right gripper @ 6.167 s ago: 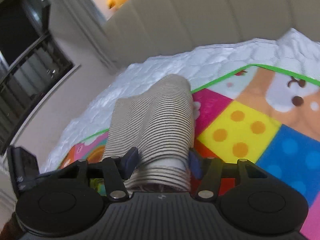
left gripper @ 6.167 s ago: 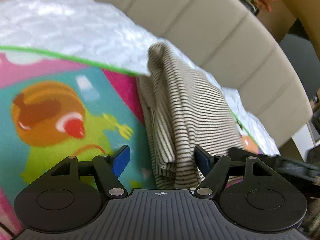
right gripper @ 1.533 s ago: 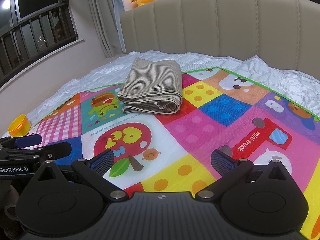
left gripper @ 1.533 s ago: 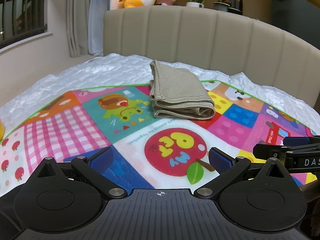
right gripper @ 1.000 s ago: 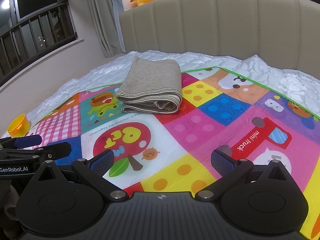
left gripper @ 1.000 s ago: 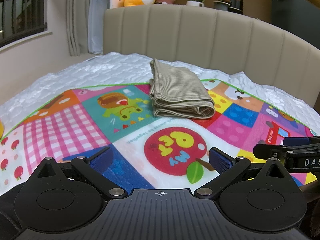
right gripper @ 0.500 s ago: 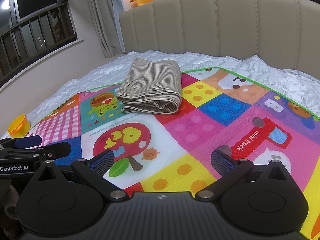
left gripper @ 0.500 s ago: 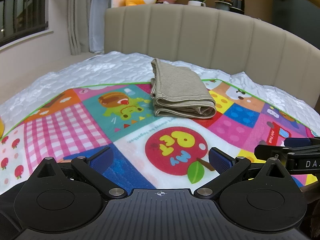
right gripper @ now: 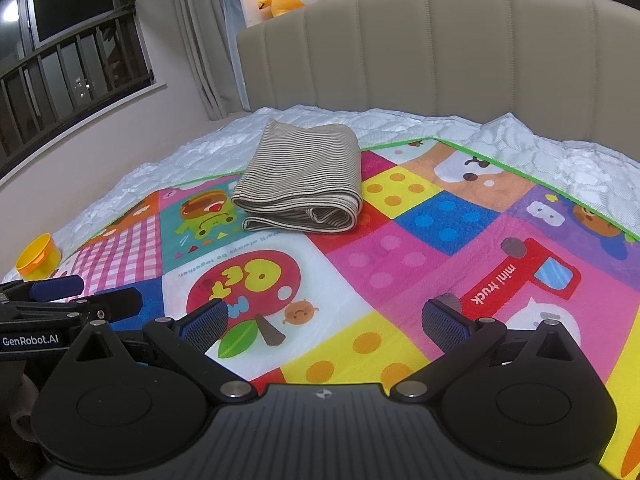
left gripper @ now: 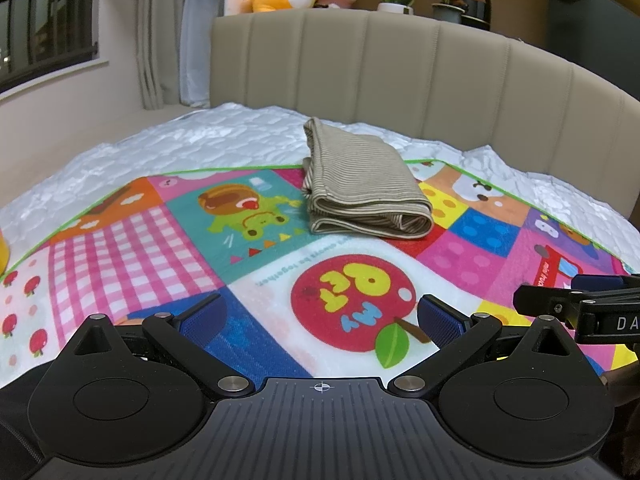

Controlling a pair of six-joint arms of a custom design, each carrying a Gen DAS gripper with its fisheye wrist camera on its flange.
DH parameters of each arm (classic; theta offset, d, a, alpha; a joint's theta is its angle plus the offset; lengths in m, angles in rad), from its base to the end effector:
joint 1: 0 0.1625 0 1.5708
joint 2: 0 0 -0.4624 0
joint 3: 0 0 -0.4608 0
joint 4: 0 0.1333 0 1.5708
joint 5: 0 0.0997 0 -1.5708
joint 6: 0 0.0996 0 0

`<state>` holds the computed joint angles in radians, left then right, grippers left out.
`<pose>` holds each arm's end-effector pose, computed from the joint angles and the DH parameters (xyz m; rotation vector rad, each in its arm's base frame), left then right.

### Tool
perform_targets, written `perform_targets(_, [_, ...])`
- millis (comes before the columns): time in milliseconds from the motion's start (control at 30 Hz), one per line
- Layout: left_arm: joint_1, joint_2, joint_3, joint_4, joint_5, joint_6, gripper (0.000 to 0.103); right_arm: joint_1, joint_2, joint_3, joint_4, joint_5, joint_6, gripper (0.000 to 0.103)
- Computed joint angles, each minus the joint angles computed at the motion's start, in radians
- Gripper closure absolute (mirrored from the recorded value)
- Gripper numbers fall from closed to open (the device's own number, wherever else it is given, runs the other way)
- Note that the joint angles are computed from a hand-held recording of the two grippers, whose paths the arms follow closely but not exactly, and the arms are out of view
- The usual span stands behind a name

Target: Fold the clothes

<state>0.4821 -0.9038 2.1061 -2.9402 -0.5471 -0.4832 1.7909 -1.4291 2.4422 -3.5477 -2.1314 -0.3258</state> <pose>-0.3940 -0.4526 0.0614 0.5859 2.2410 -1.0566 0.1734 -0.4073 0.2631 0.2861 -2.3049 1.1647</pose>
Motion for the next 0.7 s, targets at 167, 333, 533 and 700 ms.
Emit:
perform_targets(167, [0.001,0.001,-0.001,-0.001,0.001,-0.001,0.0,0.0,-0.001,0.001,0.002,-0.002,0.001,0.0])
perform_targets(333, [0.002,-0.001,0.0,-0.003,0.001,-0.003,0.0,0.001,-0.003,0.001,0.006,-0.005,0.001,0.0])
perform_targets(533, [0.002,-0.001,0.003,-0.015,0.003,0.005,0.0,0.001,-0.002,0.001,0.005,-0.006,0.001,0.0])
perform_targets(700, [0.001,0.0,0.007,-0.034,0.002,0.014,0.0,0.004,0.001,-0.001,0.008,-0.011,0.003,0.0])
